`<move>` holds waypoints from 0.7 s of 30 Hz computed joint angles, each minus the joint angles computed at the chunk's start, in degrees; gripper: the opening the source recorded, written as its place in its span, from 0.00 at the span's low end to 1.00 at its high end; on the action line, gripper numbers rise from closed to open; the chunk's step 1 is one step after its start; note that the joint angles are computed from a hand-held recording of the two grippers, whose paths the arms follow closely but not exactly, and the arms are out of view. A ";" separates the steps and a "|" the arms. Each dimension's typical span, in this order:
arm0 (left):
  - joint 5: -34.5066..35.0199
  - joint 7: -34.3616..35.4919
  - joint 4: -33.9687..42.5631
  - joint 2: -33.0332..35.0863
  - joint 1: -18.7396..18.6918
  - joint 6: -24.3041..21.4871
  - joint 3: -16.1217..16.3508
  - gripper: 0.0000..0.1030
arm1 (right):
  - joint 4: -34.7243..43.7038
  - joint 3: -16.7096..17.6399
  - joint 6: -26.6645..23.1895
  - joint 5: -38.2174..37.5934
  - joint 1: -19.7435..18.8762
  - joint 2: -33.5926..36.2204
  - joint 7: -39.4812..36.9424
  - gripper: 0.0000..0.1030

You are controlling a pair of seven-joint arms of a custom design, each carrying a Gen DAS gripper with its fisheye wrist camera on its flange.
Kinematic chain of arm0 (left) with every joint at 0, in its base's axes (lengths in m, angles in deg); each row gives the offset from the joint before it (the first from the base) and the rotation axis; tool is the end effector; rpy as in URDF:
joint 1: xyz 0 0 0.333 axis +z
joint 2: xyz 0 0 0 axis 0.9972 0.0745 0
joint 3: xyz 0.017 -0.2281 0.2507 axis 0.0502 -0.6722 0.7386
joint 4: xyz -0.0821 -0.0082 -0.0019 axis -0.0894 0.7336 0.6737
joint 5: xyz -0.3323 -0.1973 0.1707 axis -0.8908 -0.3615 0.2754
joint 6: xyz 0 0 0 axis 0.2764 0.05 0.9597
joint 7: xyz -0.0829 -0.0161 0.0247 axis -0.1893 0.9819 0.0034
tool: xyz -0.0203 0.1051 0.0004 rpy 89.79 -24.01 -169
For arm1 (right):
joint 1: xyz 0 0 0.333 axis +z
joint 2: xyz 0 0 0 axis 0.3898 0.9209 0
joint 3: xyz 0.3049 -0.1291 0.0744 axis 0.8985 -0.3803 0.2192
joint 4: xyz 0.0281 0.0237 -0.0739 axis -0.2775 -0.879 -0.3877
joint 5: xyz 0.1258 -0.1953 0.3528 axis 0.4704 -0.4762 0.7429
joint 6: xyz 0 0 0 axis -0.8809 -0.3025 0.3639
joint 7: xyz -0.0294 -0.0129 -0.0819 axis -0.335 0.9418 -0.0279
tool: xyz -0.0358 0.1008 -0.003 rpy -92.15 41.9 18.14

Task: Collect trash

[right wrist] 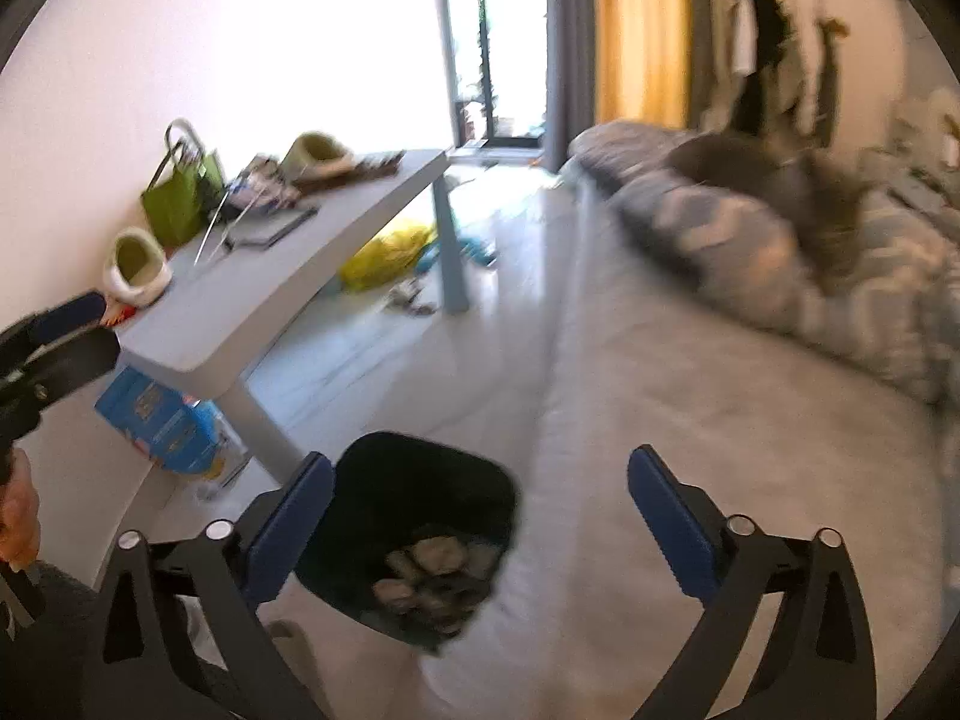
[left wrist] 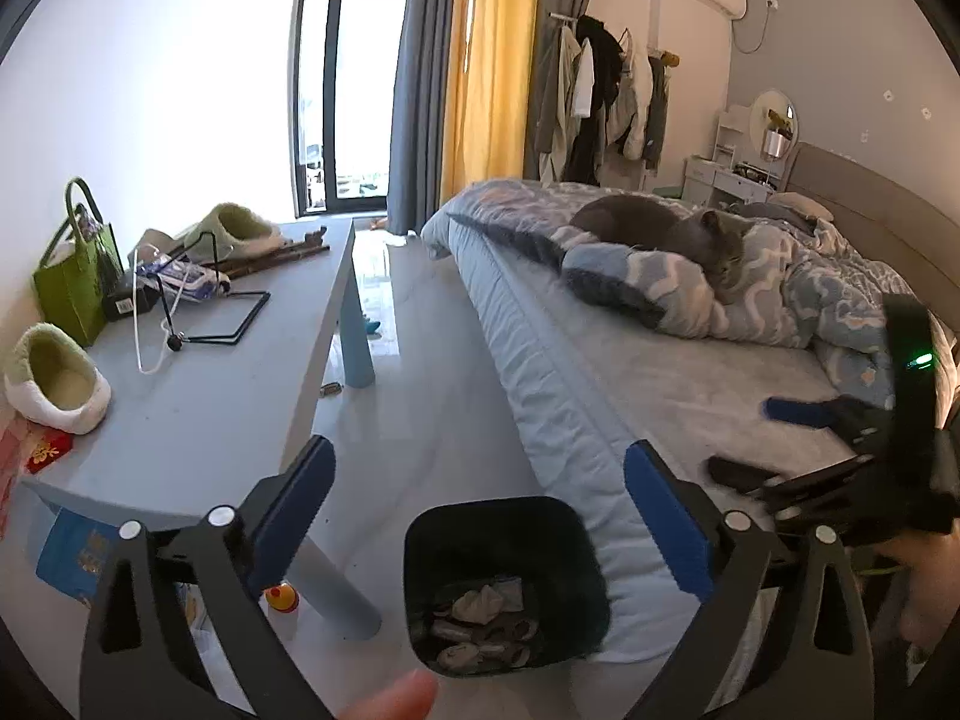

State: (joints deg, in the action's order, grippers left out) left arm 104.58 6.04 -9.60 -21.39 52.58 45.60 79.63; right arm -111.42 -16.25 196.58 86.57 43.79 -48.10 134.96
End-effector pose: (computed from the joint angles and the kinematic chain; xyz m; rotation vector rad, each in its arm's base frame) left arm 0.5952 -0.4567 0.6161 -1.8055 1.4022 -0.8056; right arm 0.7181 0.3464 0.5801 -2.1062 0.9980 -0.3627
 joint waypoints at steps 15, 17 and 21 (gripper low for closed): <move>2.10 -2.24 6.60 4.23 -6.45 -7.59 0.95 0.97 | -27.25 -2.03 15.59 10.86 -9.34 -20.44 -4.39 0.97; 2.37 -2.09 7.00 4.57 -7.01 -8.20 0.93 0.97 | -29.37 -2.20 15.39 14.04 -10.26 -22.20 -6.86 0.97; 3.12 0.04 9.25 6.40 -8.42 -10.30 1.09 0.97 | -31.92 -3.80 17.33 12.88 -10.24 -23.41 -7.09 0.97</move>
State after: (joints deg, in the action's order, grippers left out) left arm 107.69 6.08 -0.35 -14.99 44.15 35.30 80.72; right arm -143.33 -20.05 213.91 99.45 33.54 -71.51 127.87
